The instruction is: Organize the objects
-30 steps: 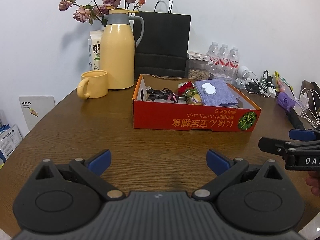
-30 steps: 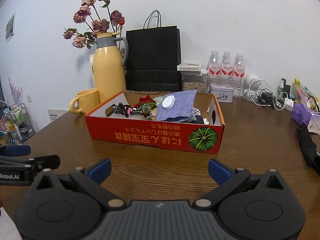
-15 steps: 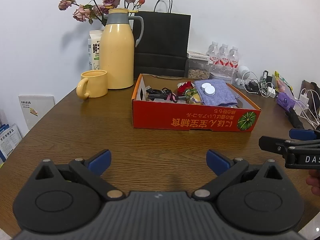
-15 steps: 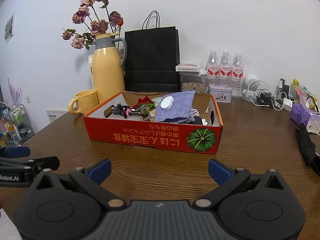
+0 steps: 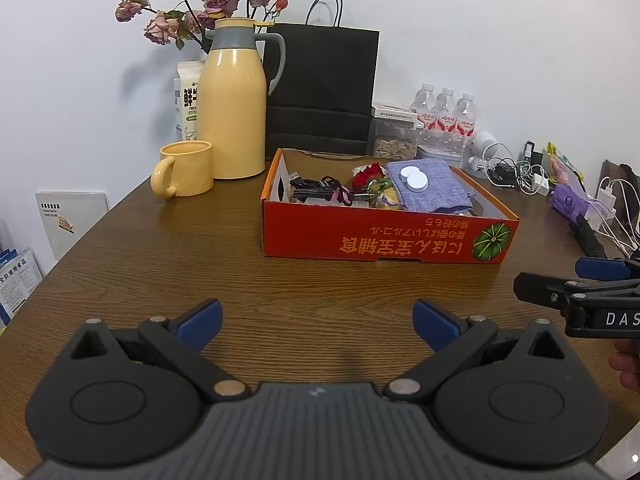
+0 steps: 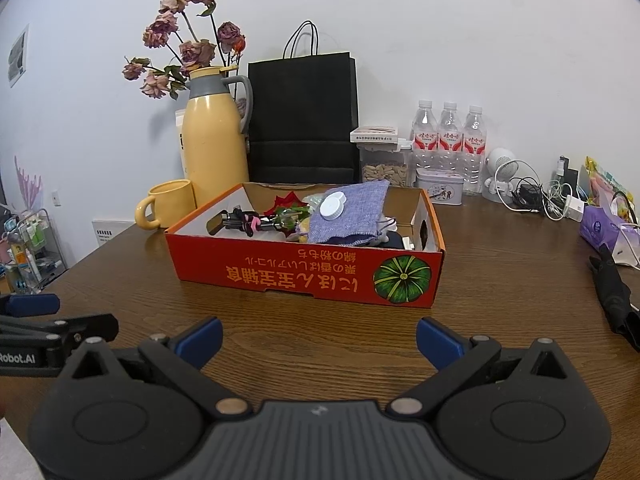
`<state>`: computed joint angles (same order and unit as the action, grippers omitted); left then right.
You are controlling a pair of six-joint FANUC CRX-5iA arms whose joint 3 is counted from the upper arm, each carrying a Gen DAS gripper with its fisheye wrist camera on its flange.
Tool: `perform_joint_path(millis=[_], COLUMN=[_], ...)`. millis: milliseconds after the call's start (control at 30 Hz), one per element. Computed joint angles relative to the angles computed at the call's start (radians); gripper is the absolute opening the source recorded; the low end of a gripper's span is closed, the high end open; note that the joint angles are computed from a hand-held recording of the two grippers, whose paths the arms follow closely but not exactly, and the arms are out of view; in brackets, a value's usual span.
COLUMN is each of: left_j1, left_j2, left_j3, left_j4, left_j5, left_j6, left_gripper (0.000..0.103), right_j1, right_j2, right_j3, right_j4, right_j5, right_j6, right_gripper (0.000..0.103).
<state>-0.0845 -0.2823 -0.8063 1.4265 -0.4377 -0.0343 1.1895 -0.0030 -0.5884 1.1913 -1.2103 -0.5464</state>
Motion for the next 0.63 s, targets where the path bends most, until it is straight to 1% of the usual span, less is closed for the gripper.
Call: perform_joint_path(millis=[500, 633], left_j1=[0.005, 0.0], left_j2=[-0.002, -0.002], left_j3=[0.002, 0.0], left_j4=[-0.012, 0.004], left_j5=[-0.004, 0.004], left_j6=[0.011, 0.002], left_gripper=[0.103, 0.103], right_j1=[0.0, 0.0], right_j2=[0.001, 0.001], right_j3=[0.0, 0.0], right_j4=[0.001, 0.001], right_j5=[0.0, 0.0], right_j6=[-0.001, -0.001], right_gripper=[0.103, 0.103])
